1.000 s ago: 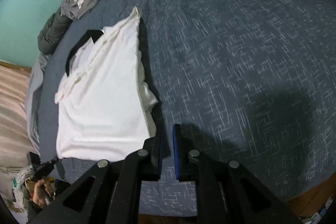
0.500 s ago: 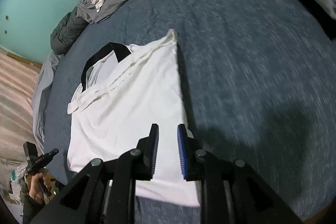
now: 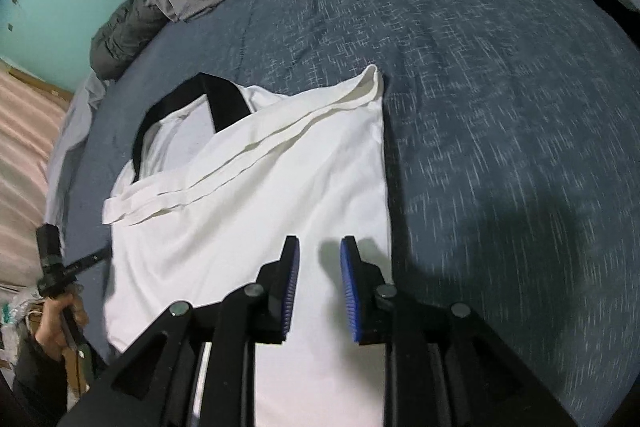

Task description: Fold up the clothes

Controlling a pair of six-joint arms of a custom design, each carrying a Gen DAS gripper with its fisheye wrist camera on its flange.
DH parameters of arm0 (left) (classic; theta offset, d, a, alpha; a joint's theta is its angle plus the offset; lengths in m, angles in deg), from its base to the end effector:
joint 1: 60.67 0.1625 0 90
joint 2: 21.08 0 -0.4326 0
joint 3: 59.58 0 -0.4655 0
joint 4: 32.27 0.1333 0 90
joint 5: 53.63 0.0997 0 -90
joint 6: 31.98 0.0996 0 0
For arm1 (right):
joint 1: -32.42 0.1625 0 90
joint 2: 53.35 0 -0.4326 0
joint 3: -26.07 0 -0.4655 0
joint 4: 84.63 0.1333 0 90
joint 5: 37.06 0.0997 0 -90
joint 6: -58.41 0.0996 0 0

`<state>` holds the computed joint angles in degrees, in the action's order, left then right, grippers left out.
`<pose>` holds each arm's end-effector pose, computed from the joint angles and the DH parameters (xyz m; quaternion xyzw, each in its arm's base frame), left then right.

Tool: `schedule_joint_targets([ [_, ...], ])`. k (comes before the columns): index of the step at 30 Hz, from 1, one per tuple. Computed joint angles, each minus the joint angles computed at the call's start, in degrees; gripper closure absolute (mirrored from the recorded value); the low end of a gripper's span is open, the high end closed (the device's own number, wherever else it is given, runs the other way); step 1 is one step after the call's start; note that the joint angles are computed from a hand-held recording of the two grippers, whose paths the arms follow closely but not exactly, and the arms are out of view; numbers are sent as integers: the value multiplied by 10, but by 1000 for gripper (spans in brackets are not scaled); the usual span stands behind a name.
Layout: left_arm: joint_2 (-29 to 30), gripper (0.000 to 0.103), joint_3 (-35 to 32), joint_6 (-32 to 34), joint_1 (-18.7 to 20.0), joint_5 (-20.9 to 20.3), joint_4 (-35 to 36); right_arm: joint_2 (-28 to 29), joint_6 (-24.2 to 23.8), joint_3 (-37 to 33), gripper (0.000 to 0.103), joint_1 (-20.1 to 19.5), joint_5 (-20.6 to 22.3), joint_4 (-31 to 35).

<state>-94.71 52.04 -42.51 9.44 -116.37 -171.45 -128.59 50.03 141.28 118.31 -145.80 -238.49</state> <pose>-0.0372 -0.6286 0.2235 0.0560 0.9659 -0.1530 0.2015 0.0583 -0.6020 0.2359 0.0023 -0.9659 0.1857 0.1806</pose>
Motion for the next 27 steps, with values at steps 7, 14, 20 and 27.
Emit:
schedule_joint_targets([
  [7,36,95,-45,27,17,-8,-30,61,-32,-59,82,12,-27,-15],
  [14,71,93,-95,33,34,-25,-52,109,-48,-117,82,13,-37,-30],
  [20,73,78,-110,43,30,-21,-83,128,-40,-156,82,8,-36,-44],
  [27,32,77,-73,78,20,-19,-88,83,-80,-128,73,-3,-11,-44],
])
